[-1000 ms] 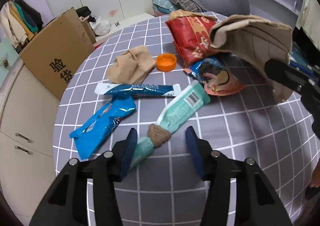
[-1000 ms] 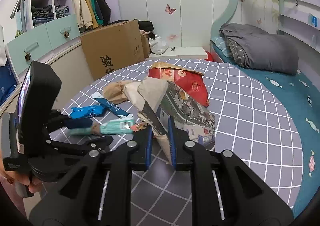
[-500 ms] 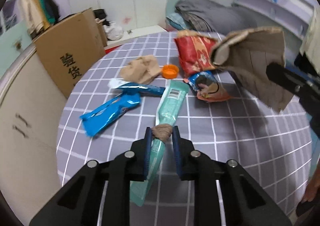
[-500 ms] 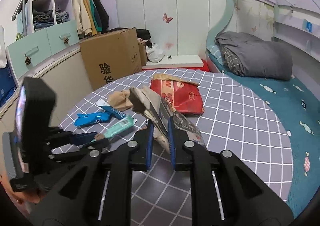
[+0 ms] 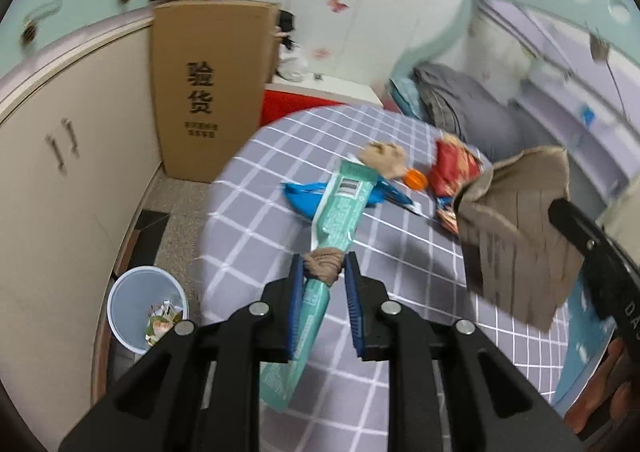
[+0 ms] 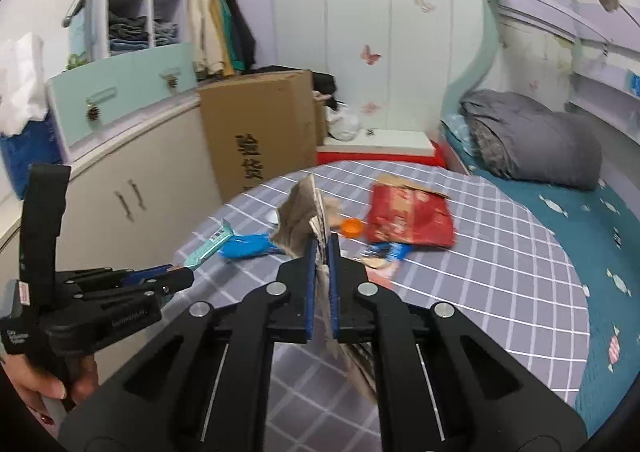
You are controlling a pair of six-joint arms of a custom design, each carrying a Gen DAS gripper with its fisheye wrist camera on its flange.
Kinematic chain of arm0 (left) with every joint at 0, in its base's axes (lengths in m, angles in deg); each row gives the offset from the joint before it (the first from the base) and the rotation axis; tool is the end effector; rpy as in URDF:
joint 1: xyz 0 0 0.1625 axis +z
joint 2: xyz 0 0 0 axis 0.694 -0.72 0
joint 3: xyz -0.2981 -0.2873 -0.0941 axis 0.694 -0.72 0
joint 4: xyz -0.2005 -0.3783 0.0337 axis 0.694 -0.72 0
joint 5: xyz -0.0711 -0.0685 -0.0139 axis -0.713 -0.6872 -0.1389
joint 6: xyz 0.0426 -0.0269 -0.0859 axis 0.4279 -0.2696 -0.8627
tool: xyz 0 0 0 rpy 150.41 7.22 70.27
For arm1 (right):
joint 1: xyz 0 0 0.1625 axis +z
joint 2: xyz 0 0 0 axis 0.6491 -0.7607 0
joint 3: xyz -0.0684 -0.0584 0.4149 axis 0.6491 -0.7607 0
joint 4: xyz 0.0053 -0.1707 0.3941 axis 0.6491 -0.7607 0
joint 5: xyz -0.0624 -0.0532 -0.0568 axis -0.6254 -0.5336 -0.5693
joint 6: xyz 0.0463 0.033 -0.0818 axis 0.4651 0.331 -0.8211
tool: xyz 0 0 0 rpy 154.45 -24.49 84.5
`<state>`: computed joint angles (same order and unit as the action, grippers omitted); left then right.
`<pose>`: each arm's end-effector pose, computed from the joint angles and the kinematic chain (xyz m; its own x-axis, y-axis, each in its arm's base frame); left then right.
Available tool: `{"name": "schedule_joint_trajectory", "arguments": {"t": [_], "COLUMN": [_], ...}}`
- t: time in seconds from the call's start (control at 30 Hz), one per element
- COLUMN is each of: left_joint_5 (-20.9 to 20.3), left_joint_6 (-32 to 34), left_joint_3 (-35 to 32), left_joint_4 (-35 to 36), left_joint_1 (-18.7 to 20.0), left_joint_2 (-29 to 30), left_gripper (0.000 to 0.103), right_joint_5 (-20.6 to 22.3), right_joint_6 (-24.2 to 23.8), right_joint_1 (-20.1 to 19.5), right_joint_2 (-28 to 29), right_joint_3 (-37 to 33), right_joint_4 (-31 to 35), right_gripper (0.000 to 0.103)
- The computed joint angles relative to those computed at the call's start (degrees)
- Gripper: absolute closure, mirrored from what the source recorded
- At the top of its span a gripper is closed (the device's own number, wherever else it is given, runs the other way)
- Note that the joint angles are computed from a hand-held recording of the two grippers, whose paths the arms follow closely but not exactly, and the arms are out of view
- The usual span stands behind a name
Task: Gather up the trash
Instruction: 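Carry both items to the wastebasket and open both tools to drop them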
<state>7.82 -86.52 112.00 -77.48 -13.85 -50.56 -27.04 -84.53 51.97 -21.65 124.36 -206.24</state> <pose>-0.4824 -0.5032 0.0166 -0.8086 0.3524 -0.4711 0.5508 0.7349 -0.3956 0.1100 -0.4079 0.4506 -0.7622 0.0837 0.6419 -0.5292 0.4906 -0.6924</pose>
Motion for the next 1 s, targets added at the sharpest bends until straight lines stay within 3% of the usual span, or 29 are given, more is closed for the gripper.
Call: {"name": "schedule_joint_trajectory", "arguments": {"t": [0.2, 0.4, 0.57, 0.7, 0.73, 0.8, 1.0], "left_joint_5": [1.7, 2.5, 0.8, -0.6, -0.1, 1.9, 6.6], "left_joint_6": [-2.6, -5.3, -5.3, -5.2, -5.5, -6.9, -12.6], "left_joint_3": [6.6, 10.6, 12.1, 13.1, 13.2, 14.2, 19.0], "left_joint_4": [-4.5, -4.8, -5.4, -7.1, -7.0, -7.0, -5.2], "left_joint_1": [1.4, 3.5, 3.5, 2.9, 2.6, 1.9, 0.4], "left_joint_2": [-5.5, -9.1, -8.9, -8.5, -8.5, -8.9, -12.6], "left_gripper": [0.083, 0.083, 0.083, 0.083, 0.083, 0.083, 0.083], "right_joint_5": [0.1, -3.2, -6.0, -5.3, -4.8, -4.6, -3.7], "right_joint_6": [0.3, -0.9, -0.1, 2.6, 3.6, 5.0, 4.1], "right_joint_1": [4.6, 8.1, 6.8, 4.9, 4.4, 3.9, 4.8], "right_joint_2": [4.6, 12.0, 14.1, 11.8, 10.8, 9.5, 6.2], "right_joint_3": [-1.4, -3.8, -4.2, -1.8, -1.0, 0.4, 5.7], "right_joint_4": [2.6, 1.9, 2.4, 2.8, 3.3, 3.0, 3.2], "right_gripper": [0.098, 0.099, 0.098, 0.096, 0.091, 0.034, 0.031]}}
